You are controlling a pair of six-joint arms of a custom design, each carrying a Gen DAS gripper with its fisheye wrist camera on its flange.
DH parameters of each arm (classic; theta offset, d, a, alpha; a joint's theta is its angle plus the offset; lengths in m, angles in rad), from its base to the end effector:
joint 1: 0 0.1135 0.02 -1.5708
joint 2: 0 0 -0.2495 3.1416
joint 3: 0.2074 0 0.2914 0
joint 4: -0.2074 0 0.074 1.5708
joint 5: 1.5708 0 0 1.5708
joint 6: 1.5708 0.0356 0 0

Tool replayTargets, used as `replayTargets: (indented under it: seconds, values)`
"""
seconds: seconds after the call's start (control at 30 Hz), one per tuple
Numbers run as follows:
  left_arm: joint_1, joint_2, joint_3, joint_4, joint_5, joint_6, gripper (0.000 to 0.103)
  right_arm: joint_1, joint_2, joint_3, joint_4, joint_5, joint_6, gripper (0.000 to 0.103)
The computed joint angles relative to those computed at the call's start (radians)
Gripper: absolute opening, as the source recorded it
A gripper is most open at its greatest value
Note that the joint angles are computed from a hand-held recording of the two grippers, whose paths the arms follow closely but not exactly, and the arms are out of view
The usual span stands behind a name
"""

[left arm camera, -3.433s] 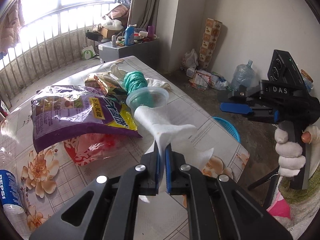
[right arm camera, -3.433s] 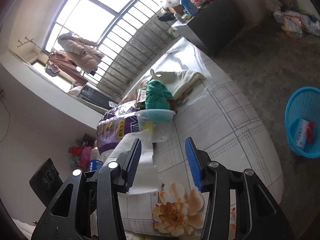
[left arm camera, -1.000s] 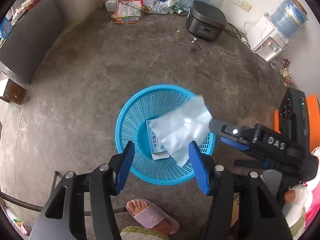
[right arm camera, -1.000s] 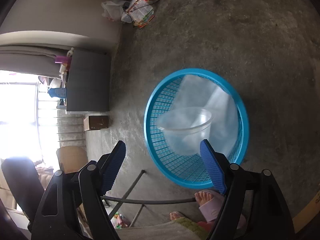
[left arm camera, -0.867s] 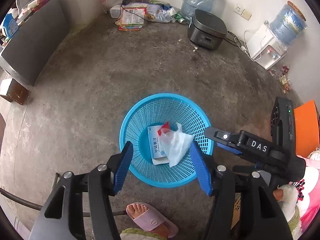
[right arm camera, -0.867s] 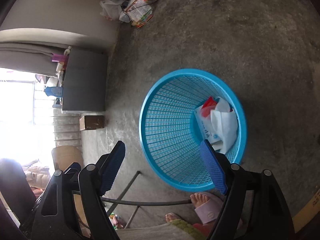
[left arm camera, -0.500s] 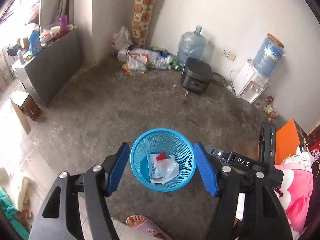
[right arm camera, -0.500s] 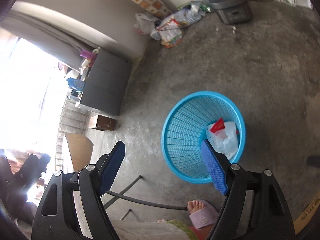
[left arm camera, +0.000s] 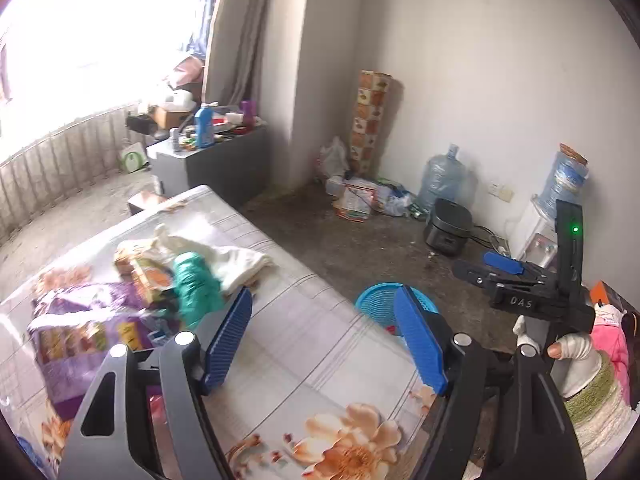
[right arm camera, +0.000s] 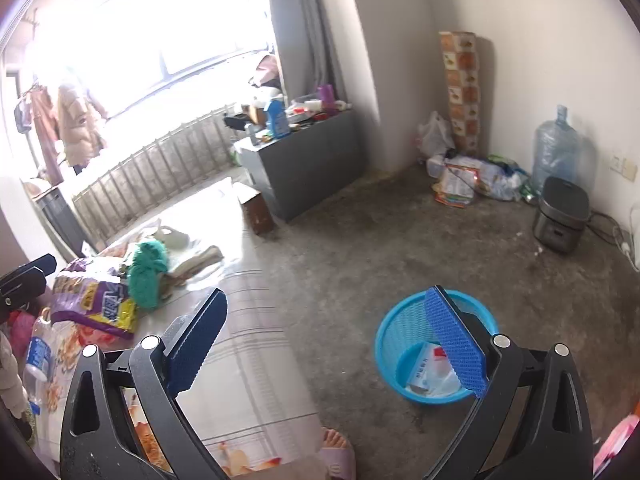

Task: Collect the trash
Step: 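Move both tools back toward the green bag and snack bags on the table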

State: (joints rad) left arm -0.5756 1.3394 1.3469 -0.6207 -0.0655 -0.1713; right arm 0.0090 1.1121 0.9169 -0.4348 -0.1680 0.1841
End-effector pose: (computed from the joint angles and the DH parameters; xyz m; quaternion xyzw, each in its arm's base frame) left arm 0.2840 -0.1815 0.3555 0.1633 0.8720 -0.1409 0.4393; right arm 0.2890 0.0086 0.2765 0.0398 0.8882 0.1180 0.4423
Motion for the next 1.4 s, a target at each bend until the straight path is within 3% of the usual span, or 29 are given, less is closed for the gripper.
replayTargets:
  seconds: [0.17, 0.3, 0.43, 0.67, 0.8, 0.93, 1.1, 1.3, 1.4]
  values:
    - [0.067, -0.282, -0.228, -0.015, -0.069, -0.026, 0.072, 0.115, 0.04, 0.056, -0.021, -0.073, 0.014, 0.095]
    - [0.104, -0.437, -0.344, -0.046, -0.111, -0.047, 0.072, 0.228, 0.077, 0.106, -0.049, -0.056, 0.038, 0.095]
    - [0.154, -0.509, -0.391, -0.044, -0.074, -0.038, 0.072, 0.278, 0.139, 0.151, -0.058, -0.124, 0.085, 0.095]
    - [0.197, -0.489, -0.402, 0.024, -0.016, -0.046, 0.071, 0.313, 0.294, 0.31, -0.099, -0.226, 0.149, 0.091]
    - [0.256, -0.393, -0.346, 0.077, 0.054, -0.063, 0.064, 0.319, 0.412, 0.412, -0.121, -0.253, 0.172, 0.087]
    - [0.329, -0.188, -0.186, 0.062, 0.127, -0.078, 0.055, 0.315, 0.543, 0.515, -0.125, -0.306, 0.22, 0.081]
    - [0.442, 0.149, 0.118, -0.078, 0.329, -0.107, 0.039, 0.312, 0.682, 0.637, -0.139, -0.351, 0.251, 0.079]
    - [0.478, 0.483, 0.462, -0.246, 0.42, -0.147, 0.038, 0.319, 0.83, 0.789, -0.19, -0.367, 0.234, 0.079]
    - [0.485, 0.62, 0.606, -0.322, 0.409, -0.2, 0.038, 0.318, 0.887, 0.845, -0.223, -0.377, 0.221, 0.076]
